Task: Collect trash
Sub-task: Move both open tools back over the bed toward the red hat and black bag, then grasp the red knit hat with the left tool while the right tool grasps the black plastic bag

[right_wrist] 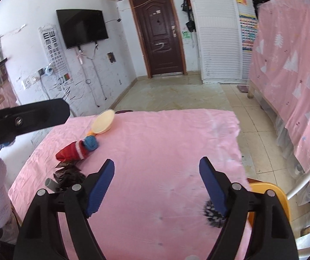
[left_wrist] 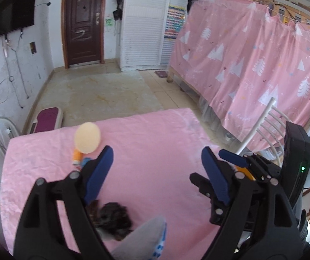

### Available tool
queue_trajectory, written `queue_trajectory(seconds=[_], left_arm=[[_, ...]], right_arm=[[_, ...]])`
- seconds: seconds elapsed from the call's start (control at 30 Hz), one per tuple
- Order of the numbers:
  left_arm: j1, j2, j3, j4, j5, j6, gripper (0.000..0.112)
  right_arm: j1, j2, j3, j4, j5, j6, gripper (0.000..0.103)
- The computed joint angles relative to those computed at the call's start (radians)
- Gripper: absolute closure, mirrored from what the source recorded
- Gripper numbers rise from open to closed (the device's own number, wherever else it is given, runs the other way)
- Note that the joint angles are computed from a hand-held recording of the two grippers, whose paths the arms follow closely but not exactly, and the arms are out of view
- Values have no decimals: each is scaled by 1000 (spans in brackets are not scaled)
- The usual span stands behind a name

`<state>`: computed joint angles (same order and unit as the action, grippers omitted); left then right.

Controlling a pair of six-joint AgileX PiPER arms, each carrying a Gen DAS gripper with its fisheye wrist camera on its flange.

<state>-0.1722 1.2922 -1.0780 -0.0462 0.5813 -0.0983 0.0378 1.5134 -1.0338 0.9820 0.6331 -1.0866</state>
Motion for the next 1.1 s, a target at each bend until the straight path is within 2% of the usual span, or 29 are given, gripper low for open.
queue_trajectory(seconds=[0.23,0.5,0.77,1.0,1.03,1.1], left_arm=[[230,1,46,-197,7,231,28],[402,58,59,-350,34,418,27],[462,154,60,-409,46,507,27],[447,207,61,-362,24,484,27],[442,214,59,-346,21,468,28],[447,234,50,-349,34,472,37]], right_arm=[[169,31,-26,-111,-49,115,31],[291,60,-38,-190,-82,199,29],[312,85,-57,-173,-30,185,29],[322,121,-73,-154,15,169,29],[325,129,-83,-162,19,180,29],[332,145,-96,-175,24,196,29]])
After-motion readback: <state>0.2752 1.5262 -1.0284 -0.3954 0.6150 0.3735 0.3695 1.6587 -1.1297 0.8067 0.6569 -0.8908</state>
